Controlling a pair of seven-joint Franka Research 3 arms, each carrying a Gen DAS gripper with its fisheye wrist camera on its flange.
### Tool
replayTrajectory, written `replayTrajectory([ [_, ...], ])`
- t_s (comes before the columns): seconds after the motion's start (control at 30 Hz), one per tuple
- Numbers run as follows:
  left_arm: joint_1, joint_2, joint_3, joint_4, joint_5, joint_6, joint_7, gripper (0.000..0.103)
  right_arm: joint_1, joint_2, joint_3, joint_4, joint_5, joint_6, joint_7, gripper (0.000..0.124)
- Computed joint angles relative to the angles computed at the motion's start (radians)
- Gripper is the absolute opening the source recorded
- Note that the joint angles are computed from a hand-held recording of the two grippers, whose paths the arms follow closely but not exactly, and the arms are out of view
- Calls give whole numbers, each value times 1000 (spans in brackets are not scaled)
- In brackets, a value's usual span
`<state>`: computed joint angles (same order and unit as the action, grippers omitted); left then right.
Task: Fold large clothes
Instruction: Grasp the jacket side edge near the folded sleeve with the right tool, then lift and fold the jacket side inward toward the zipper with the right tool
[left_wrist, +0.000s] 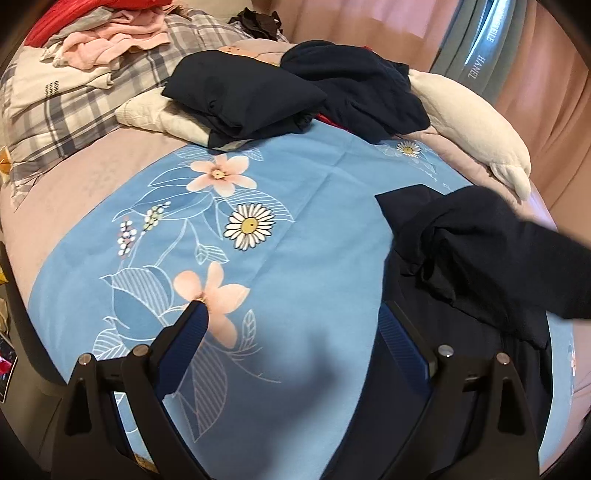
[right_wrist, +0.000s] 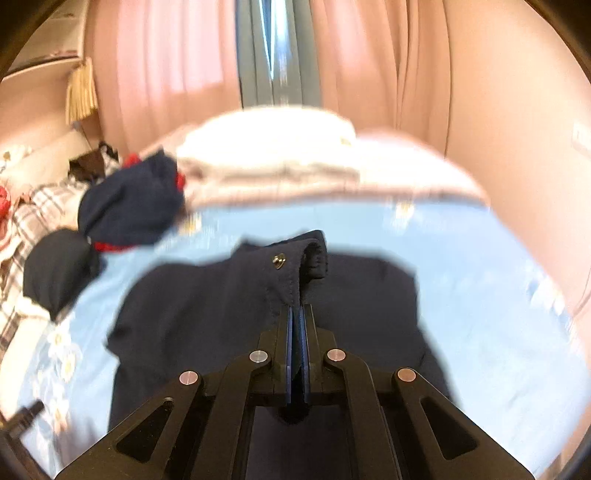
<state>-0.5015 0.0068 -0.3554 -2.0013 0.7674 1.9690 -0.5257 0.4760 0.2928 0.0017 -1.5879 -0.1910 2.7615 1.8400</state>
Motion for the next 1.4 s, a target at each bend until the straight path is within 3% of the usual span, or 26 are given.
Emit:
replayTrajectory([
  [0.13, 9, 22, 11, 13, 5, 36, 34, 93, 19, -1, -34, 78, -88, 4, 25, 5],
  [0.43, 13, 133, 49, 111, 37, 125, 148, 93, 42, 131, -42, 338, -135, -110, -26, 4],
  [0.73, -2, 230, 98, 204, 90, 235, 204, 93, 52, 165, -59, 367, -125, -125, -43, 4],
  [0.93, 15, 287, 130, 239, 53, 330, 238, 92, 51, 194, -69, 404, -108, -143, -45, 4],
  [1.4, 8, 405, 165, 344, -80, 296, 370, 84, 32, 226, -80, 411, -83, -155, -30, 4],
])
